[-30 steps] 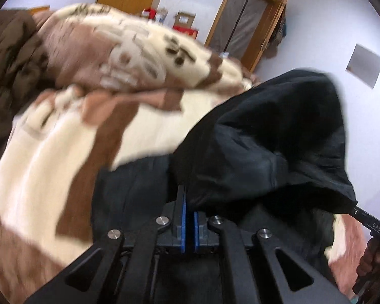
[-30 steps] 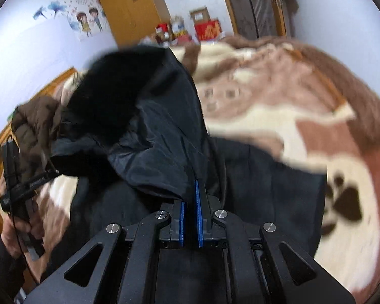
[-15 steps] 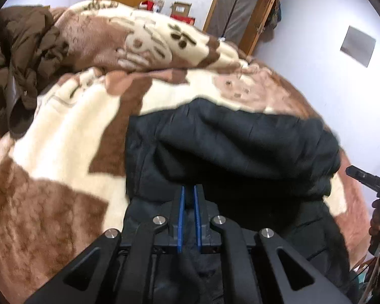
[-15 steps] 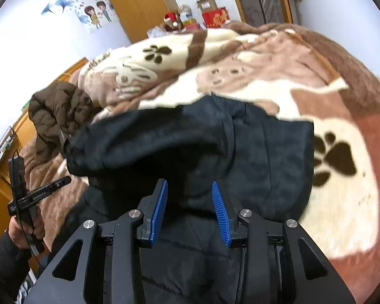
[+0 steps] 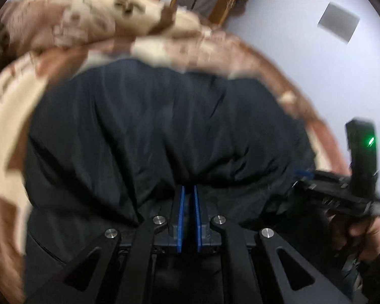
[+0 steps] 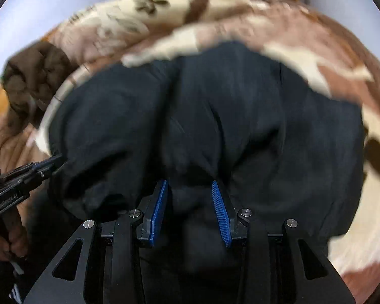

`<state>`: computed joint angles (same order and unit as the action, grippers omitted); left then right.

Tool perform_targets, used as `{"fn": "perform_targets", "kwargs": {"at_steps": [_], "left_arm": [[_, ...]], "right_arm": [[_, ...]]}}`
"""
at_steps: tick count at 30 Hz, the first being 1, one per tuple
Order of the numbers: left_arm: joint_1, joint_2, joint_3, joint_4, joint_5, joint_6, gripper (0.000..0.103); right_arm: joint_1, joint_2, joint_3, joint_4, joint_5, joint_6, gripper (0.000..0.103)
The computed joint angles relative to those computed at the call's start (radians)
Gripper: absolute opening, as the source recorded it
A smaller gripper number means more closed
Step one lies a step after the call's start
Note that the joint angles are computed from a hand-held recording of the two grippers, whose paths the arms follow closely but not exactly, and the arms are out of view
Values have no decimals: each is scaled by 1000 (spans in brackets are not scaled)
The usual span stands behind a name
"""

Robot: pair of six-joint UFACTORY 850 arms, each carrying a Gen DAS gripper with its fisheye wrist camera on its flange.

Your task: Fold large clothes

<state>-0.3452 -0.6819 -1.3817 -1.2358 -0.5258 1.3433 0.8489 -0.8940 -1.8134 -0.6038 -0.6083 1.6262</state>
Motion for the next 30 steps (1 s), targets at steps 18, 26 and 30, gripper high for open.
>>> {"fn": "perform_targets", "kwargs": {"at_steps": [18,26,30], "left_arm": [[39,122,62,-170,12,155,8],[22,-54,-121,46,101,-166,8],[36,-40,-81,6,90,-102,8]], "right_arm": [[56,109,42,-358,-63,339,38],[8,-74,-160,-183,-65,137,37],[18,-56,-111,-228,-66,208,36]]}}
